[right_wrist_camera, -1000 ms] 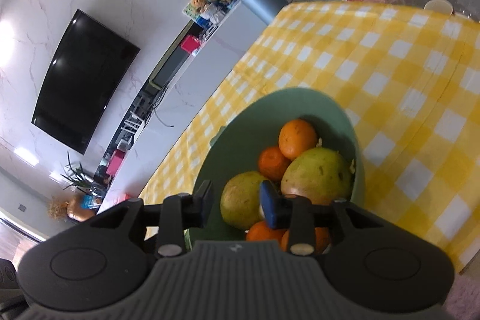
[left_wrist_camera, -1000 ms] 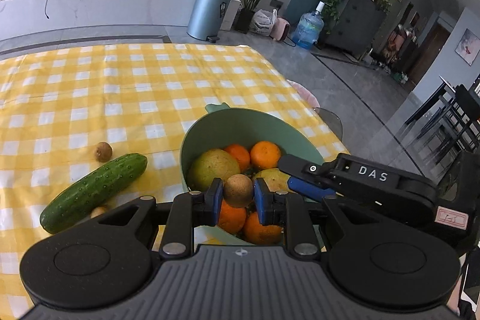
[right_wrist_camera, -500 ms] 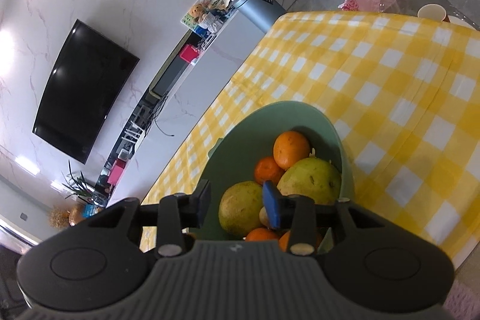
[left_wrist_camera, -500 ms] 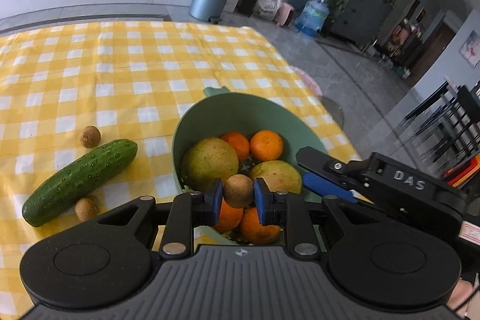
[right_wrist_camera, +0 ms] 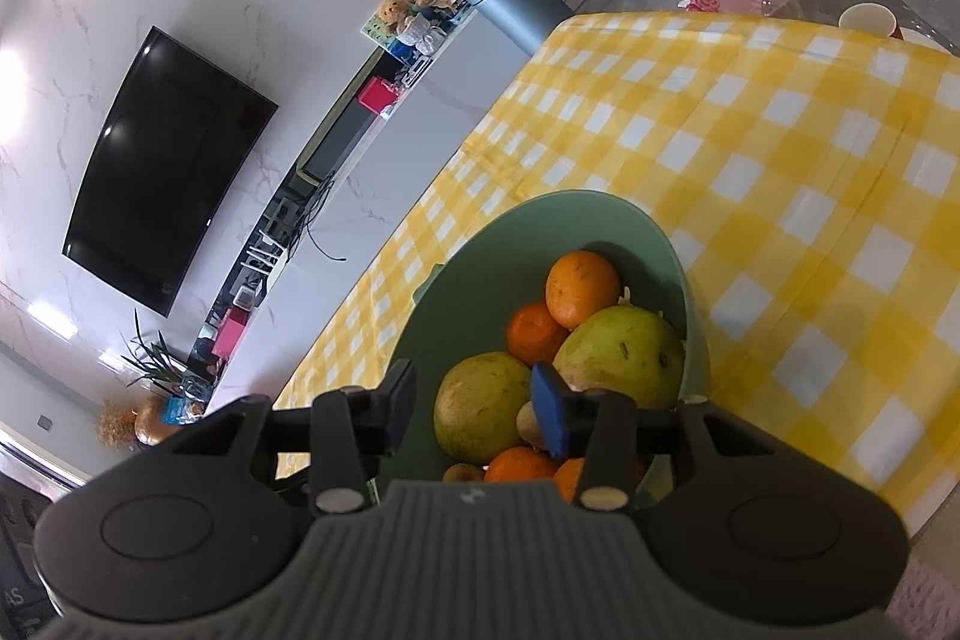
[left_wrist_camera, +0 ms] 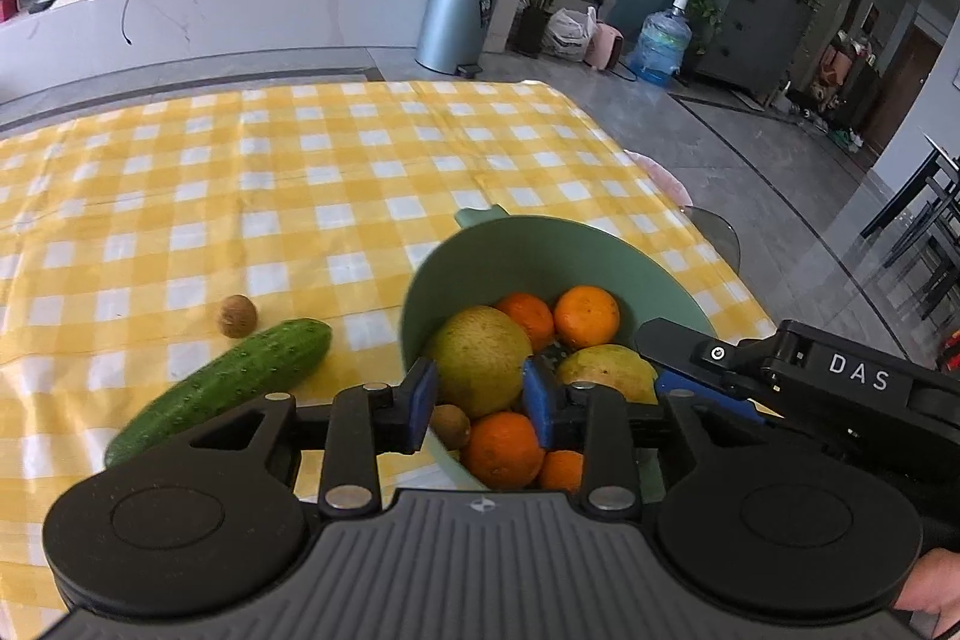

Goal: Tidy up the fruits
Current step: 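Carry both small brown fruits over the green colander and open both tools, then withdraw both open tools from the colander toward the cucumber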

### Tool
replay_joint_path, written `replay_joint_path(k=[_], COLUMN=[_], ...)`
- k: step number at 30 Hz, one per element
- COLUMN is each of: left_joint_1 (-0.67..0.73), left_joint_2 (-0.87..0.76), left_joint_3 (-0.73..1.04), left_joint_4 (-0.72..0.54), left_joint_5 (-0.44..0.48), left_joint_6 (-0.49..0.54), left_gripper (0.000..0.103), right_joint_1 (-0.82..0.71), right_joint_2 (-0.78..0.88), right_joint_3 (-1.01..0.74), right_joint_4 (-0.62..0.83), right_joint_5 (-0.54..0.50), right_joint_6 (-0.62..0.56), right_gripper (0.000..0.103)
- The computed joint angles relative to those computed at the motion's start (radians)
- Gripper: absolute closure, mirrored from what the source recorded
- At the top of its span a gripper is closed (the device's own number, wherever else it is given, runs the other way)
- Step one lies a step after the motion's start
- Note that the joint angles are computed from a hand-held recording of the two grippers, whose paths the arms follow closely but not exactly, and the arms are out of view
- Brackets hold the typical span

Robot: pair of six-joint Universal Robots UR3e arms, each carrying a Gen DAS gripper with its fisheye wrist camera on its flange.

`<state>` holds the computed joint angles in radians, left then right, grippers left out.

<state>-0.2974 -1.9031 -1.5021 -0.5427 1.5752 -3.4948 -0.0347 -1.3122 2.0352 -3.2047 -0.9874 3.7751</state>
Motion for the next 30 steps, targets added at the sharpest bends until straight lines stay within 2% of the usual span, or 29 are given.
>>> replay_joint_path(k=[6, 8, 9, 12, 15, 16, 19, 24, 27, 30], left_joint_1=[0.011, 0.025, 0.031, 0.038, 0.032, 0.033, 0.05, 0.094, 0.126, 0.166], left_joint_2=[0.043, 0.072, 0.086, 0.139, 0.191, 0.212, 0.288, 0.416, 0.484, 0.532], left_joint_3=[0.0, -0.016, -0.021, -0.045, -0.058, -0.068, -0.12, -0.204, -0.251, -0.29], left_joint_4=[-0.05, -0.064, -0.073, -0.092, -0.136, -0.145, -0.157, -0.166, -0.175, -0.186], left_joint_5=[-0.001, -0.027, -0.036, -0.033, 0.008, 0.011, 0.011, 0.03, 0.073, 0.102], left_joint_6=[0.007, -0.003, -0.005, -0.001, -0.002, 0.004, 0.02, 0.044, 0.044, 0.067], left_gripper=[0.037, 0.032, 0.028, 0.017, 0.016, 0.016, 0.016, 0.016, 0.016, 0.016], right_joint_1=[0.016, 0.022, 0.026, 0.041, 0.058, 0.066, 0.088, 0.11, 0.148, 0.204], right_joint_2=[-0.005, -0.004, -0.005, -0.009, -0.013, -0.017, -0.04, -0.06, -0.063, -0.049], right_joint_3=[-0.014, -0.023, -0.031, -0.05, -0.042, -0.038, -0.035, -0.062, -0.098, -0.148], right_joint_4=[0.026, 0.031, 0.048, 0.085, 0.043, 0.026, 0.004, 0.048, 0.081, 0.109], right_joint_5=[-0.012, -0.02, -0.025, -0.052, -0.095, -0.115, -0.163, -0.143, -0.145, -0.16], right_joint_6=[-0.034, -0.037, -0.044, -0.054, -0.021, -0.013, -0.006, -0.043, -0.069, -0.093], right_gripper=[0.059, 0.047, 0.035, 0.031, 0.006, 0.004, 0.004, 0.006, 0.025, 0.034])
